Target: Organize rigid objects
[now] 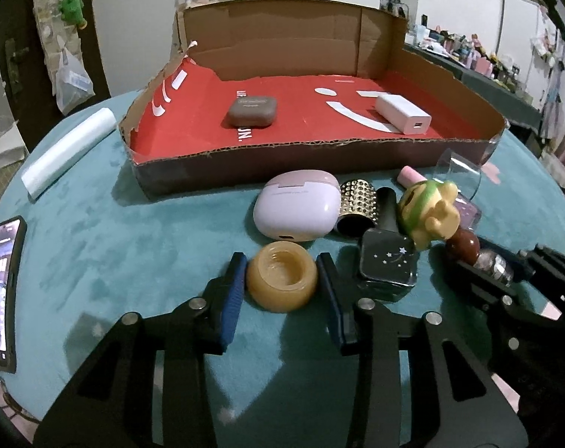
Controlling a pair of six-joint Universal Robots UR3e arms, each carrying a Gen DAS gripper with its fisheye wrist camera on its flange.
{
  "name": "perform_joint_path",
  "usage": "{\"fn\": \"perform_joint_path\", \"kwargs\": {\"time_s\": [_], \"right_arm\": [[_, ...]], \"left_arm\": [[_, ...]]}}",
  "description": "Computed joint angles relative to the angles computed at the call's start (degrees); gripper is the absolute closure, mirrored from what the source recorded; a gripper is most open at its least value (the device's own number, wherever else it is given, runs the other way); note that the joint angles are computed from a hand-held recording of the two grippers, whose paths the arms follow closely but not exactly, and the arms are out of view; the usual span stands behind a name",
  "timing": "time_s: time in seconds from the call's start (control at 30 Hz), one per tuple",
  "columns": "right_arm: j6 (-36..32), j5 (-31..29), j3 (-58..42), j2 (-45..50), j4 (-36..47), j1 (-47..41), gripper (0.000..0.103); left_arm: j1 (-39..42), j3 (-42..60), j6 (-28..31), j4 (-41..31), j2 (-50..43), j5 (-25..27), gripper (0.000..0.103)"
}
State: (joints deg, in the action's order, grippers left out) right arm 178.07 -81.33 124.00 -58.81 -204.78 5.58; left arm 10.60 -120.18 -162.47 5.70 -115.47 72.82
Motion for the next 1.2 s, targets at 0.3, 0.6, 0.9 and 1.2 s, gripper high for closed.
{"fn": "perform_joint_path", "kwargs": {"time_s": [0.3,0.6,0.9,1.2], "right_arm": [[-0.25,2.32,1.15,-1.56,0.94,-0.97,0.07],[0.18,3.16,1.42,-2.64,1.19,-1.12,0.07],[0.36,4.22,1.42,-4.25,1.61,-1.54,0.07],[-0.28,4.63,-0.27,-5.32,2.52,-1.87,0.07]], "left_arm": [[1.34,-2.58,1.09,-0.04,2.75,-3.26,0.067],[2.27,-3.59,1.1,0.23,4.14,-4.59,0.067],[3.13,-4.48,1.23,0.65,6.13,-5.81,0.067],[3.85,-2.4,1.12,-0.89,6.94,-7.02,0.067]]}}
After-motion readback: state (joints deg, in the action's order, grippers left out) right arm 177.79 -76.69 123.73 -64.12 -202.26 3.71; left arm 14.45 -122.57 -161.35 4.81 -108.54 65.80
